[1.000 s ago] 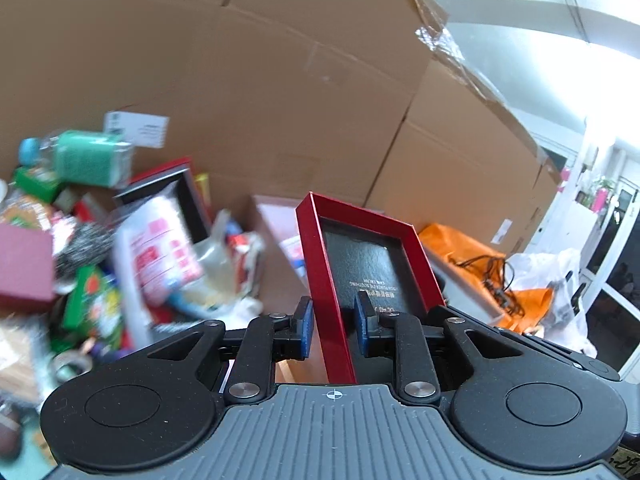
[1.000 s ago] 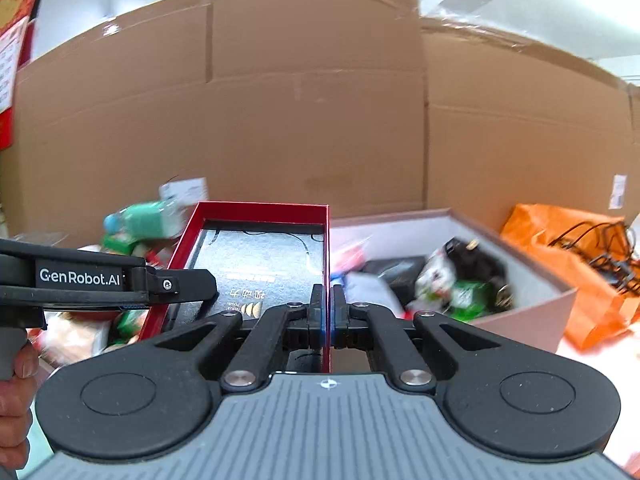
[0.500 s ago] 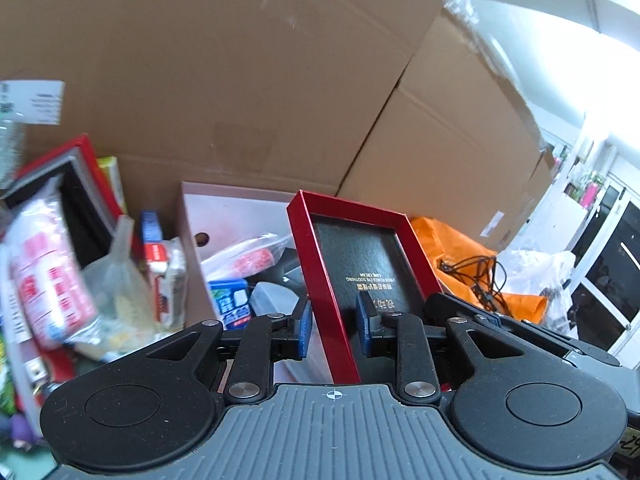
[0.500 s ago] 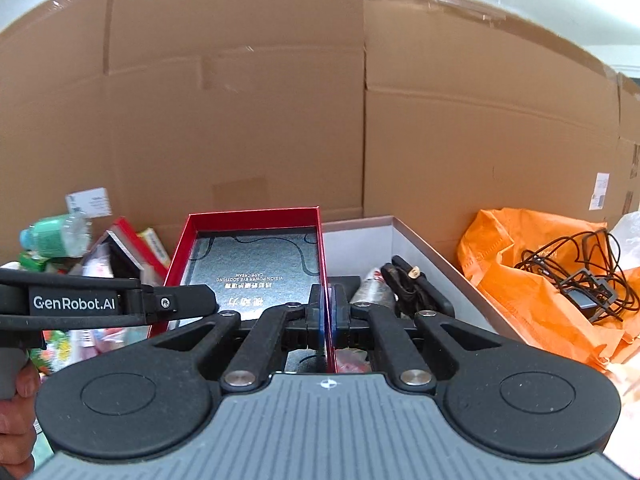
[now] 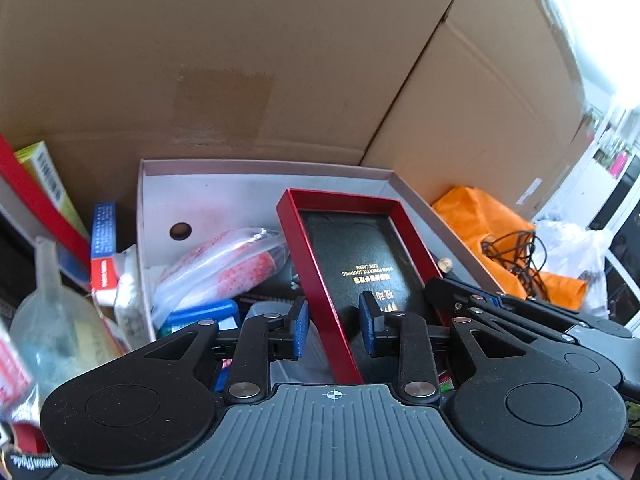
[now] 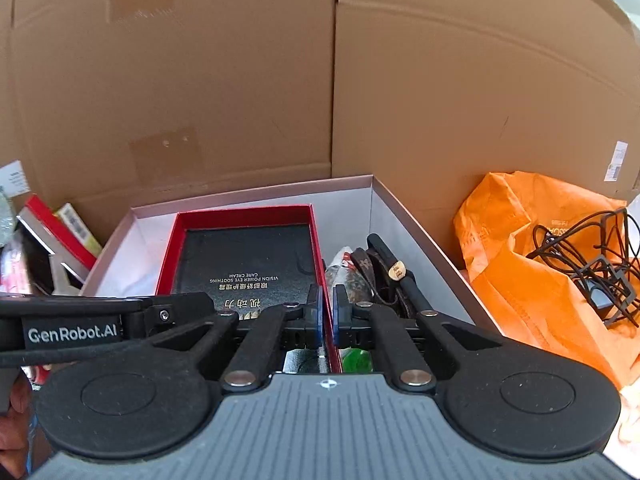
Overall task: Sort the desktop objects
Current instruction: 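Lower the red-framed lid into the pink box and open the left gripper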
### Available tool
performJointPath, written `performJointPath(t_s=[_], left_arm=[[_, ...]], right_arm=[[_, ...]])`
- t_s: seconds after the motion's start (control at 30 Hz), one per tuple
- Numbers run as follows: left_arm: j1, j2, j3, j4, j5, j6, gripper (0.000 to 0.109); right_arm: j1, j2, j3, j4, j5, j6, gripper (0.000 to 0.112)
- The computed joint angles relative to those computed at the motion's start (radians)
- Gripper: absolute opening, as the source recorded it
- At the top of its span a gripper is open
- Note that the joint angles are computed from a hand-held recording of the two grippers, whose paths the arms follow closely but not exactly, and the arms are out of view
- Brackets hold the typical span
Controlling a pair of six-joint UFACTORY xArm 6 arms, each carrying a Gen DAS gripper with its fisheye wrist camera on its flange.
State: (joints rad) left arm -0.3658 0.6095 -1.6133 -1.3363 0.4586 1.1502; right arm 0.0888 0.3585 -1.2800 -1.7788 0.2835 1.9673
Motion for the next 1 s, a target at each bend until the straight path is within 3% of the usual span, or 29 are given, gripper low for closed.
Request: performJointPath(t_s=[0.23, 0.27, 0.37, 0.4, 0.47, 0.53, 0.73, 0.8, 0.87, 1.0], left_arm=[[0.006, 0.082, -0.122, 0.196, 0.041, -0.197, 0.034], [0.009, 0.084, -0.125, 0.192, 0.048, -0.197, 0.044], [0.015, 0.081, -0.122, 0.190, 0.069, -0.217, 0.059], [0.014, 0.075, -0.111, 0.196, 0.051, -0.236, 0.061], [0.022, 0.068, -0.104, 0.149, 0.066, -0.188, 0.062], [0.031, 0.053, -0.086, 0.096, 0.084, -0.132, 0.065], [0.041, -0.033, 0.024, -0.089, 0.140, 0.116, 0.093], [0.018, -0.064, 0.064, -0.107, 0.072, 0.141, 0.103], [0.012, -0.089, 0.100, -0.158, 0.043, 0.173, 0.103], [0.042, -0.126, 0.157, -0.166, 0.113, 0.171, 0.103]], right_arm=[[-0.019, 0.069, -0.074, 0.208, -0.015, -0.207, 0.007], [-0.022, 0.069, -0.077, 0.213, -0.026, -0.211, 0.007], [-0.024, 0.064, -0.082, 0.151, -0.048, -0.153, 0.009], [-0.018, 0.059, -0.078, 0.140, -0.027, -0.141, 0.013], [-0.008, 0.044, -0.062, 0.089, 0.013, -0.090, 0.040], [-0.010, 0.022, -0.039, 0.021, 0.028, -0.006, 0.058], [-0.055, -0.047, 0.026, -0.231, -0.041, 0.334, 0.083], [-0.055, -0.070, 0.047, -0.317, -0.042, 0.423, 0.086], [-0.046, -0.093, 0.075, -0.343, -0.022, 0.440, 0.091], [-0.029, -0.128, 0.116, -0.374, -0.007, 0.458, 0.098]])
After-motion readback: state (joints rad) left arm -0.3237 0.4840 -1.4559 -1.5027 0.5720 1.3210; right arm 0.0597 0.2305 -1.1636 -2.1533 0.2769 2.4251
